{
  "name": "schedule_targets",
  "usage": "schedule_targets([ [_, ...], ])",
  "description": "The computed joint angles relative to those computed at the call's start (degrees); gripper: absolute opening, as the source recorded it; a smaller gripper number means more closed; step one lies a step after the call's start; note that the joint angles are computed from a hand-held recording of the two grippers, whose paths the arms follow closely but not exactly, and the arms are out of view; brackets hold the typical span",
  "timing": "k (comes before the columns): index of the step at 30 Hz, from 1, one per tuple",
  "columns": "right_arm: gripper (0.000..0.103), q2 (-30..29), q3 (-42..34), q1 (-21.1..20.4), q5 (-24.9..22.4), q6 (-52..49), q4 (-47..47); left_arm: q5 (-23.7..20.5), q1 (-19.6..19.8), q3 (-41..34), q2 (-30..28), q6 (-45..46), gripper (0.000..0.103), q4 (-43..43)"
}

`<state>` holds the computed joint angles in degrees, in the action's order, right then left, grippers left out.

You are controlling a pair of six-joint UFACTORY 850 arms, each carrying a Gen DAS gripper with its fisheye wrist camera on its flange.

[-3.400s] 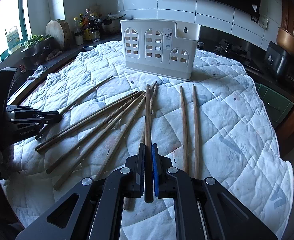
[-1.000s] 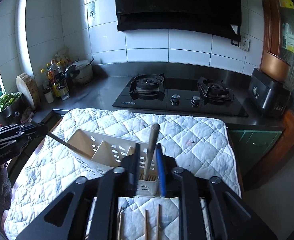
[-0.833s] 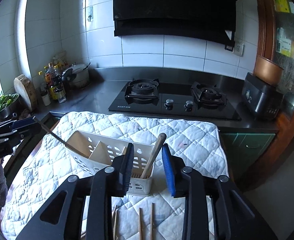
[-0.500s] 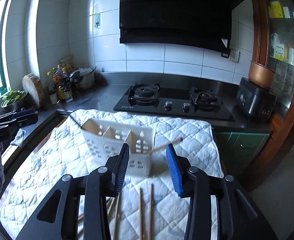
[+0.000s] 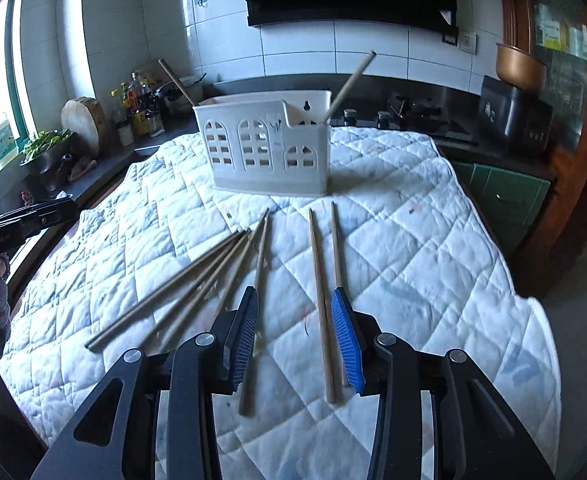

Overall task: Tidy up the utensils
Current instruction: 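Lower the right tool and grasp a chopstick while the left tool grasps another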

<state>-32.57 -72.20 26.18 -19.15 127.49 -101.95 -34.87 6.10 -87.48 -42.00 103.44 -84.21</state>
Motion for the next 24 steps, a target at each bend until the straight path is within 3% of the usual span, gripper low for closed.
schedule_targets([
  [13, 0.018, -2.5, 2.0, -1.0, 3.3, 0.9, 0.3, 2.0, 0.4, 7.3, 0.4, 1.8, 0.043, 2.6],
  [16, 0.017, -3.6, 0.4, -1.3, 3.7, -4.3, 4.3, 2.0, 0.3, 8.0, 0.5, 2.5, 0.043, 2.6],
  [24, 0.016, -6.3, -2.9, -2.0, 3.5, -18.2, 16.4, 1.4, -0.4, 7.3, -0.3, 0.8, 0.028, 5.9],
])
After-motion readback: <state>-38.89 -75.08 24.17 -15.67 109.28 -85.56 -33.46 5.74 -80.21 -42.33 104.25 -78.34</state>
